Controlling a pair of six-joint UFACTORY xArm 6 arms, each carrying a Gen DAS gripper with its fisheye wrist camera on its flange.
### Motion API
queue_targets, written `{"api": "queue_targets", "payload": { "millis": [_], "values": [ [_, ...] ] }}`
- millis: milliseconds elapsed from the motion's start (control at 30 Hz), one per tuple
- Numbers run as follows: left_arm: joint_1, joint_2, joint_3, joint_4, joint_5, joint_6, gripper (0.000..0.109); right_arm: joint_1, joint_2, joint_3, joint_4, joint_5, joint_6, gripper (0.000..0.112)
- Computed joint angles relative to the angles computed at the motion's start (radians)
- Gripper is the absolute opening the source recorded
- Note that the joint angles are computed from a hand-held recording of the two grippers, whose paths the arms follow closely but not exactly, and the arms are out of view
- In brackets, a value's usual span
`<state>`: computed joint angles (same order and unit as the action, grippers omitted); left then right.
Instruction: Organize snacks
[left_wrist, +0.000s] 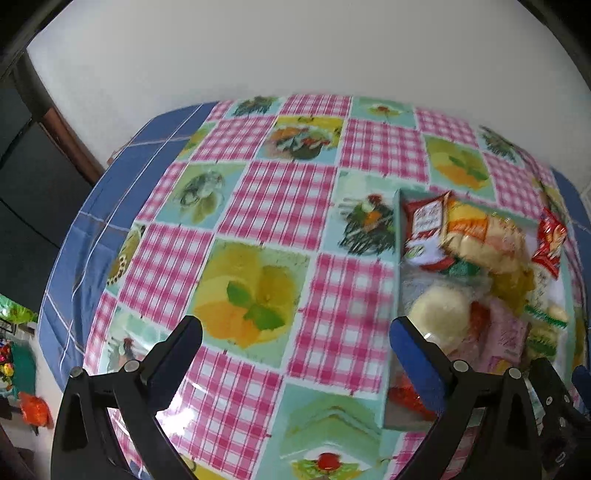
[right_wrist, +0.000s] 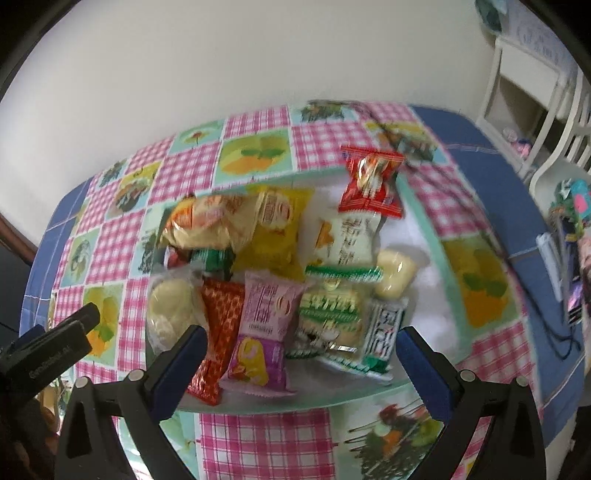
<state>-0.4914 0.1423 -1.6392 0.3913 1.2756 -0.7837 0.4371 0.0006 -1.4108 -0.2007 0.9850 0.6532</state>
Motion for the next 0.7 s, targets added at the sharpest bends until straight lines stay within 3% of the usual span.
{"api": "queue_targets", "payload": {
  "millis": [400,700],
  "values": [
    [0.01,-0.11,0.194,-0.03,-0.059,0.035,0.101,0.01,-0.041,0.119,0.076,-0.046,0.029,0.103],
    [-0.002,-0.206,0.3,-0.028,-0.116,0.014,0.101,0.041,-0.122,0.198,0.018,-0.053,0.067,0.103]
  ]
}}
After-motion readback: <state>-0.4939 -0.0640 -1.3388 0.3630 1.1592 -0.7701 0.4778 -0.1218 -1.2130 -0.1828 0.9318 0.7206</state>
